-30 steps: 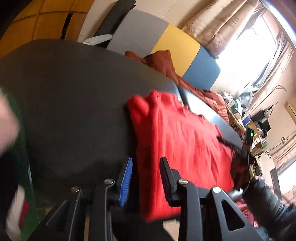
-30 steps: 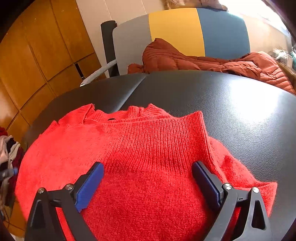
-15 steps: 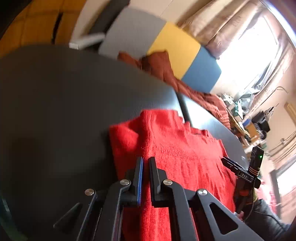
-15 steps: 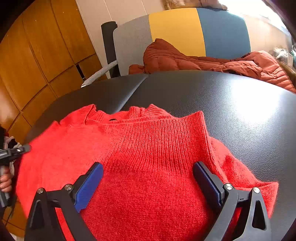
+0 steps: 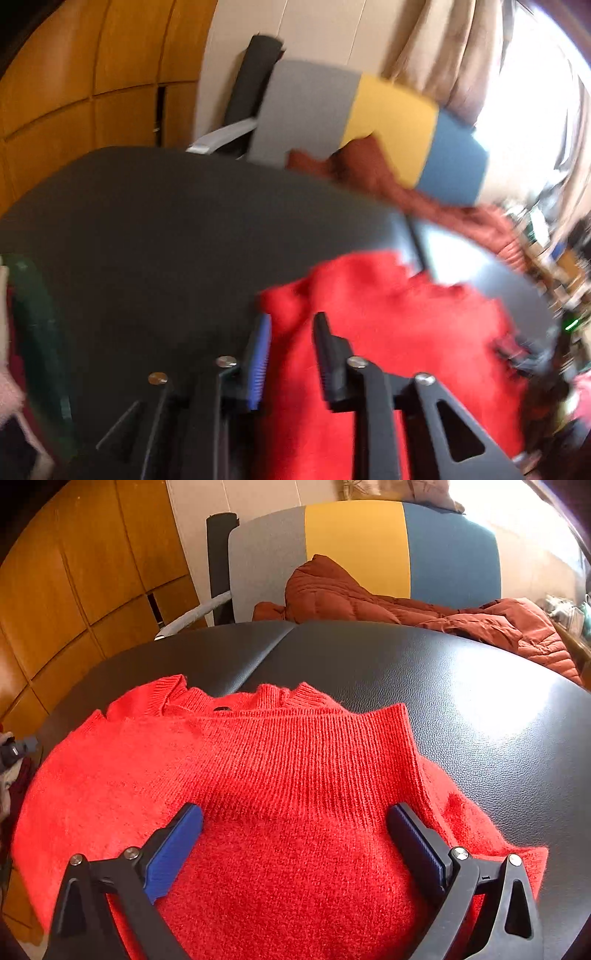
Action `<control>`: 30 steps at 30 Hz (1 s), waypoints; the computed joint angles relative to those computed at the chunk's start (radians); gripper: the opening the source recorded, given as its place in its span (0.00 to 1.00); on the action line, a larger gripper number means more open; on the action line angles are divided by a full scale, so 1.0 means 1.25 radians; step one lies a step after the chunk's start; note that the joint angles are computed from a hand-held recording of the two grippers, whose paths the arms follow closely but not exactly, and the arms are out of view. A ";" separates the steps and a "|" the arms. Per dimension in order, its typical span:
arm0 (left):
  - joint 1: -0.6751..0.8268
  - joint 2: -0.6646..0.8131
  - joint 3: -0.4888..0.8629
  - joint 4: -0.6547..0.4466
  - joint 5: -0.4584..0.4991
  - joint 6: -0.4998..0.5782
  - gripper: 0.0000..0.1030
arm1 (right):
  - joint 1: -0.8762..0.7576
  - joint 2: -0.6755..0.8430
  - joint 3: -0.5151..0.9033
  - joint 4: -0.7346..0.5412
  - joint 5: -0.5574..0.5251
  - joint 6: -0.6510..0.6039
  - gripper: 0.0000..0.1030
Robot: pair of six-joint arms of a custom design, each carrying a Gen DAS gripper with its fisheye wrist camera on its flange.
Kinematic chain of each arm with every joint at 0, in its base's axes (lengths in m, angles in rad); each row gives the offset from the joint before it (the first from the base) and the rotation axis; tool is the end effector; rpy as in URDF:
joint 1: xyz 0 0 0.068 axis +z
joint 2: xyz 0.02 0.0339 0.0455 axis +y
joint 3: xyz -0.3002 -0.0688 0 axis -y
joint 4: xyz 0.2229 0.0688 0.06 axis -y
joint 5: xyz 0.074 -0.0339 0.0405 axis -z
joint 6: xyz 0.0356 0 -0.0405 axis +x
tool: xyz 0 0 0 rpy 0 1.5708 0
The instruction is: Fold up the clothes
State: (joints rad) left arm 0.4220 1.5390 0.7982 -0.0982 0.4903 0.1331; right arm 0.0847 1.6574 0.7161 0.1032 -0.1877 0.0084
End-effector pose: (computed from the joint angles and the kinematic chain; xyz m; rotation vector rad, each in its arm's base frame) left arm 0.2677 0.1018 0.2290 -0.1127 2.3038 -0.3114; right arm 0.2970 0.0319 0.1867 -0.1785 2.4002 0.2691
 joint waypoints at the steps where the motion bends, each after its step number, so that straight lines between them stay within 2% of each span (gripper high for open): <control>1: -0.025 -0.005 -0.001 0.005 -0.006 -0.003 0.29 | 0.000 0.000 0.000 -0.001 -0.001 0.000 0.99; 4: -0.121 0.039 0.014 0.033 -0.057 -0.010 0.30 | 0.000 -0.003 -0.002 -0.002 0.000 0.001 0.99; 7: -0.169 0.119 0.018 0.077 -0.149 0.006 0.30 | -0.002 -0.011 -0.006 -0.009 -0.002 0.012 0.99; 8: -0.183 0.148 0.021 0.089 -0.180 0.011 0.33 | -0.002 -0.019 -0.014 -0.011 -0.003 0.020 0.99; 10: -0.147 0.160 -0.018 0.158 -0.112 0.038 0.33 | -0.001 -0.043 -0.041 -0.005 -0.010 0.033 0.99; 12: -0.139 0.186 0.012 0.133 -0.087 0.050 0.35 | 0.003 -0.060 -0.065 0.011 -0.009 0.044 0.99; 21: -0.193 0.334 0.203 0.083 -0.135 0.020 0.37 | 0.010 0.033 0.041 -0.014 0.022 0.084 1.00; 24: -0.192 0.330 0.201 0.086 -0.140 0.024 0.37 | 0.013 0.039 0.050 -0.014 0.025 0.086 1.00; 29: -0.189 0.333 0.202 0.091 -0.133 0.022 0.37 | -0.002 -0.019 -0.015 0.022 -0.042 0.100 1.00; 30: -0.191 0.334 0.203 0.092 -0.136 0.023 0.37 | -0.016 -0.040 -0.035 0.030 -0.080 0.111 1.00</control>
